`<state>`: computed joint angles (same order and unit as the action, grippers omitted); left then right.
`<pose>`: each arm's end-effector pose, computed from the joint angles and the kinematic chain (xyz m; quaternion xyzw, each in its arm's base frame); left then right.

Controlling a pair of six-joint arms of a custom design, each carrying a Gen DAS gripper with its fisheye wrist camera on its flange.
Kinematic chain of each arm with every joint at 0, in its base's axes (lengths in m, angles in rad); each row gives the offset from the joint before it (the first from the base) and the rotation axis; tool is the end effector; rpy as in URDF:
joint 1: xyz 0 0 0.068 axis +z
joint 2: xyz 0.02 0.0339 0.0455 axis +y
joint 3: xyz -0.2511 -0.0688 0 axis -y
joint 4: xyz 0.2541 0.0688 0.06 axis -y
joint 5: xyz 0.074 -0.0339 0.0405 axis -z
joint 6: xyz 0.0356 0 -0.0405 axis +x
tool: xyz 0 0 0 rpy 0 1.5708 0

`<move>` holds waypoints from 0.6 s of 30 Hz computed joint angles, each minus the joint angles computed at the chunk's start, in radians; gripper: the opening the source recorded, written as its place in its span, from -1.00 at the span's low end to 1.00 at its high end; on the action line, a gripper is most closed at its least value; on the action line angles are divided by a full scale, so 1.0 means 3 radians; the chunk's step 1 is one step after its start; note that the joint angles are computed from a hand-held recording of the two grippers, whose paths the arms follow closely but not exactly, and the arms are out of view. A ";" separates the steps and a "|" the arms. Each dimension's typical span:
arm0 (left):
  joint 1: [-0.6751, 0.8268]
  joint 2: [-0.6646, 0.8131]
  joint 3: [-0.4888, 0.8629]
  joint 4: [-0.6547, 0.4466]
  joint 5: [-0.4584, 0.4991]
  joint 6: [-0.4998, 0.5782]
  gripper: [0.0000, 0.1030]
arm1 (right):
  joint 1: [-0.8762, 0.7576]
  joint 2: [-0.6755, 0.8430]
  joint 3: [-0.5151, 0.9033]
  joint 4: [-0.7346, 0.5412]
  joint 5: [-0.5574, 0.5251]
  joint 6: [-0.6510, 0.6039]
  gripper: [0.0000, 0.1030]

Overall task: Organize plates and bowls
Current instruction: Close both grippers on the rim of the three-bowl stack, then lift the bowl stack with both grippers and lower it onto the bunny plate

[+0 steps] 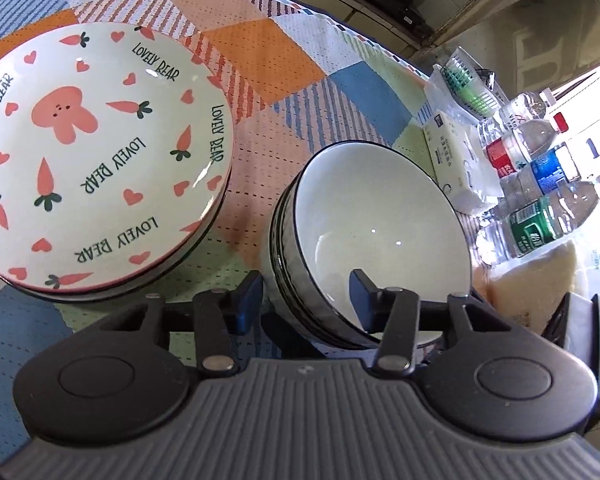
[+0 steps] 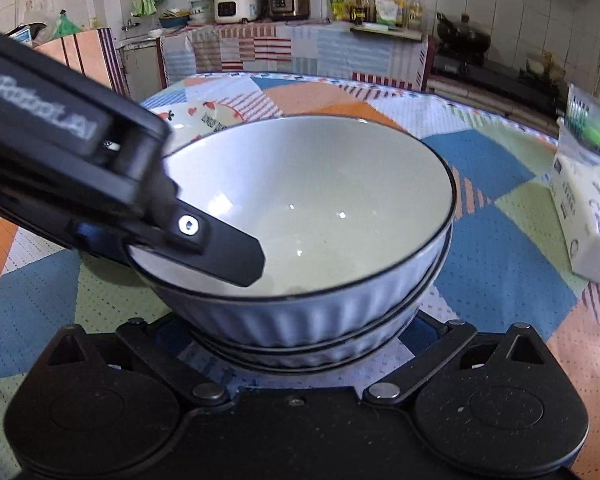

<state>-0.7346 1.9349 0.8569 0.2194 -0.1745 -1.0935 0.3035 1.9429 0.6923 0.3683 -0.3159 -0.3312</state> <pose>0.2667 -0.2325 0.0701 -0.1965 0.9133 -0.2252 0.2767 0.2990 0.1052 0.0418 -0.3405 0.8666 0.1434 0.3353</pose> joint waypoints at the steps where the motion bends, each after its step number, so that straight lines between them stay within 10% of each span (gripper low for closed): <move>1: -0.0002 0.0043 0.0049 -0.0031 -0.0028 0.0012 -0.18 | -0.0020 0.0012 0.0003 0.0008 -0.0038 -0.0010 1.00; 18: -0.0163 -0.0163 -0.0035 -0.0335 -0.0057 0.0110 -0.21 | -0.0062 -0.0165 -0.0276 0.0089 -0.0296 0.0049 0.98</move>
<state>-0.7834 1.8861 0.8463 0.1189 -0.1916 -1.0605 0.2850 1.8934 0.6095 0.3950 -0.4048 -0.3164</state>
